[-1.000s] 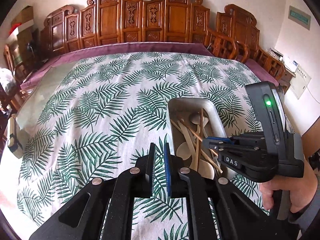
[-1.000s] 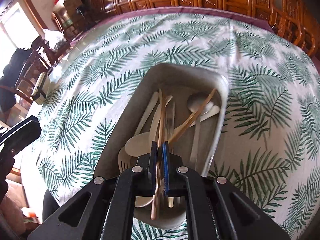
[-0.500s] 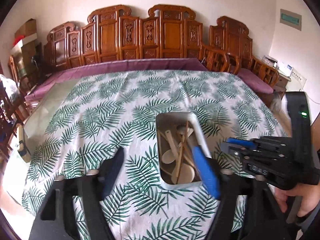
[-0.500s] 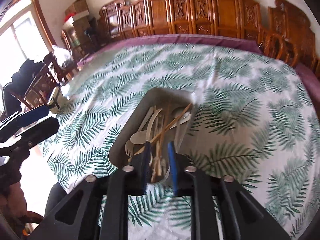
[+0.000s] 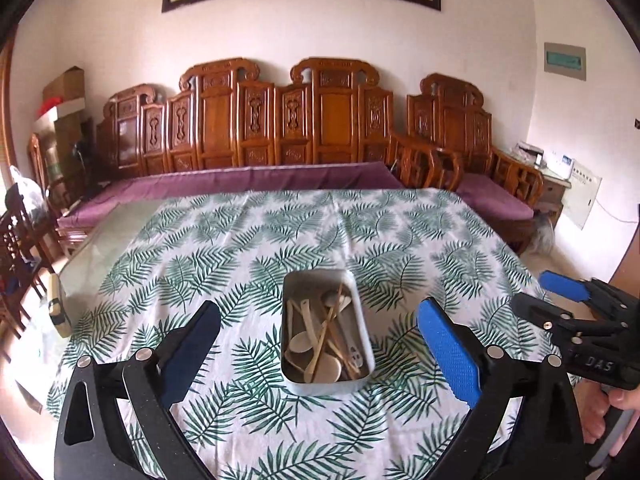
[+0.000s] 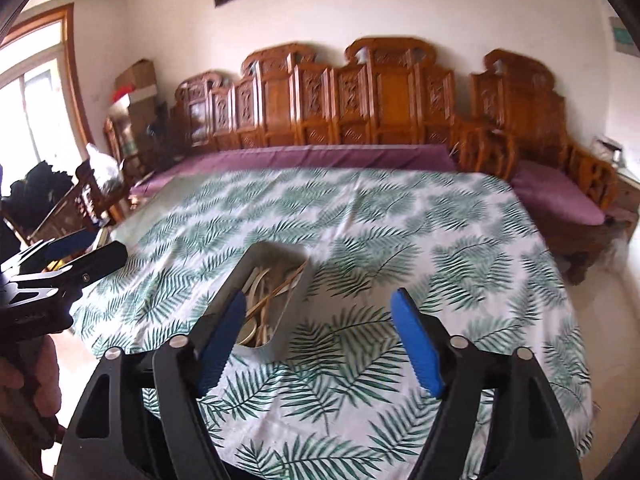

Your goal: Organize utensils

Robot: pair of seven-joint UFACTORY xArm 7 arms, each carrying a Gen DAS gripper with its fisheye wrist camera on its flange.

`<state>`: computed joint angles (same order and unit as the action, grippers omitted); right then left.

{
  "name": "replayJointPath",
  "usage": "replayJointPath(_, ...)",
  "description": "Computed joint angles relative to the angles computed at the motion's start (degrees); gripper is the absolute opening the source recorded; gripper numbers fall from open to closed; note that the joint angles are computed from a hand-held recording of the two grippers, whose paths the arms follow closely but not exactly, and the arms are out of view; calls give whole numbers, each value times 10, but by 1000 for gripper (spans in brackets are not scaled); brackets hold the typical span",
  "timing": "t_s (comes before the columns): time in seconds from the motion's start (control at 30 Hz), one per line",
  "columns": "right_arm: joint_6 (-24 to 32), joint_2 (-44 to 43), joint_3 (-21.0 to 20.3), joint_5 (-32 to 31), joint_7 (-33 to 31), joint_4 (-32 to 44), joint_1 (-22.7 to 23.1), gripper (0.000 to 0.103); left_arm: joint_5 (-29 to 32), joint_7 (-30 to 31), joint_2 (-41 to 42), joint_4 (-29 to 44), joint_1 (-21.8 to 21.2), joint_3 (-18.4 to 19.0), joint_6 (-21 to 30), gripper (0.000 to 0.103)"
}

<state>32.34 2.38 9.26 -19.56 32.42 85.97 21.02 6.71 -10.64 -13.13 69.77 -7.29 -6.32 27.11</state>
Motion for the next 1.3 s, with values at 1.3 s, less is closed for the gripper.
replayJointPath(1.3,-25,-137,64,-118,138,-103,-75,100,70,-73,-75,-38,17,-42,1,95)
